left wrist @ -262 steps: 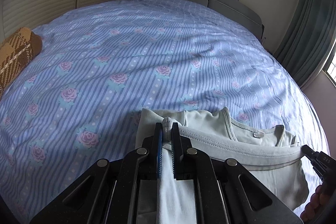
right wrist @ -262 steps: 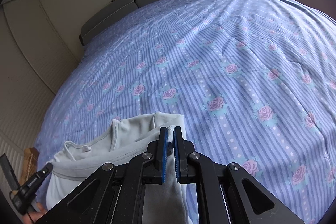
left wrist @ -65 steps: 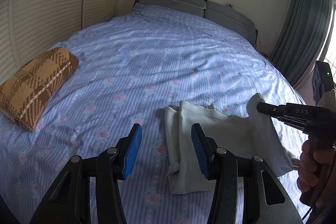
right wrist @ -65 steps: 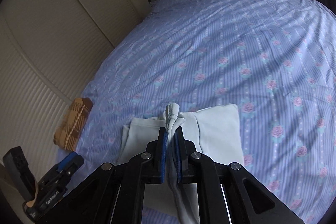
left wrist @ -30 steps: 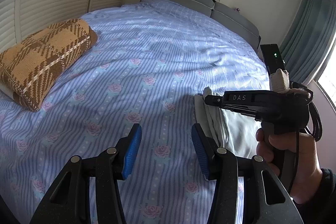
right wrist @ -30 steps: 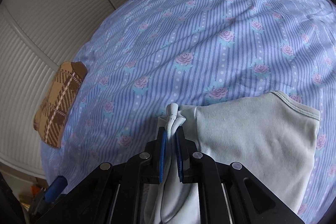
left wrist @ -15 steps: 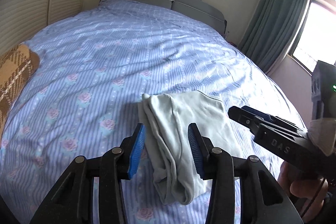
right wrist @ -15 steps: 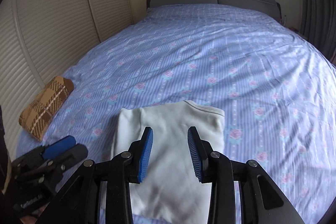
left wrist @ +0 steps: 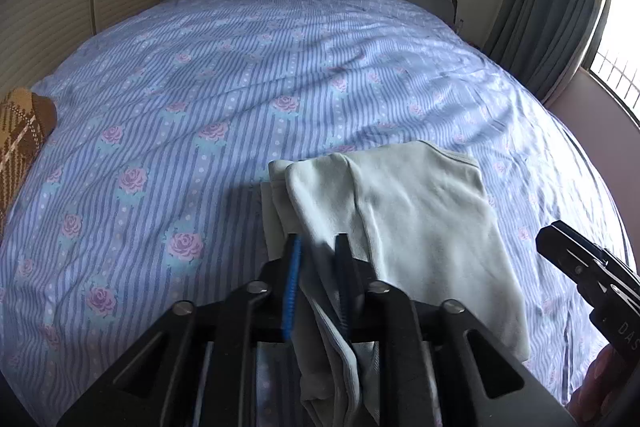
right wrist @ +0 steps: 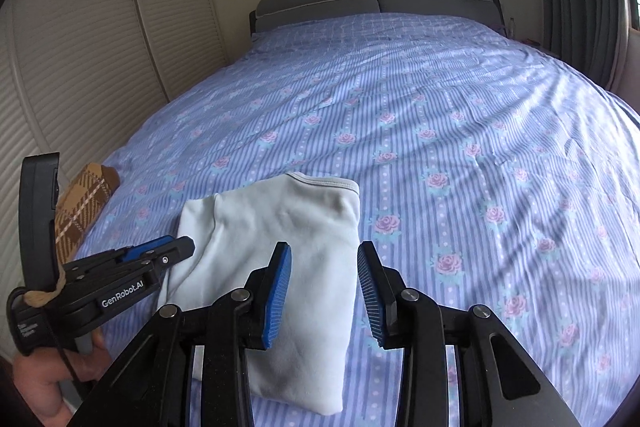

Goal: Fold small clothes

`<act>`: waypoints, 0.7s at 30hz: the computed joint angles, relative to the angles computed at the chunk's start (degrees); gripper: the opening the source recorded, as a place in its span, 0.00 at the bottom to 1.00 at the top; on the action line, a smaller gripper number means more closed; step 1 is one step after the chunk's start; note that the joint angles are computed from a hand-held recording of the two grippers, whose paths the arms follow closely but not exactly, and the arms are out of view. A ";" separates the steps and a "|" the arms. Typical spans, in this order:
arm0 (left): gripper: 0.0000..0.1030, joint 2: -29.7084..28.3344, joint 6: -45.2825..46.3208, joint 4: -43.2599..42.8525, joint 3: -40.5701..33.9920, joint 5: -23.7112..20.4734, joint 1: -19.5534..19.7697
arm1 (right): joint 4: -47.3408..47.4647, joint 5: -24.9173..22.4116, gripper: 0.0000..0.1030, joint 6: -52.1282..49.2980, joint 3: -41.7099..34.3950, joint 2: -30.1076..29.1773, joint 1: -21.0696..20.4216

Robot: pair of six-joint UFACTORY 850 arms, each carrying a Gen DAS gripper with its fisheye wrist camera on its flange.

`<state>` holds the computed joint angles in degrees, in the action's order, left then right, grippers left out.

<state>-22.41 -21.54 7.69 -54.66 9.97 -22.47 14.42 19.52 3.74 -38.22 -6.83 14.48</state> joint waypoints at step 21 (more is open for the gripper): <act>0.21 1.29 12.33 -10.42 1.63 1.54 0.08 | -5.82 -0.66 0.35 5.06 2.03 -0.50 -0.71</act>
<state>-21.11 -9.21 -2.73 -53.03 11.51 -22.39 8.60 18.85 8.80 -36.19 -7.33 13.76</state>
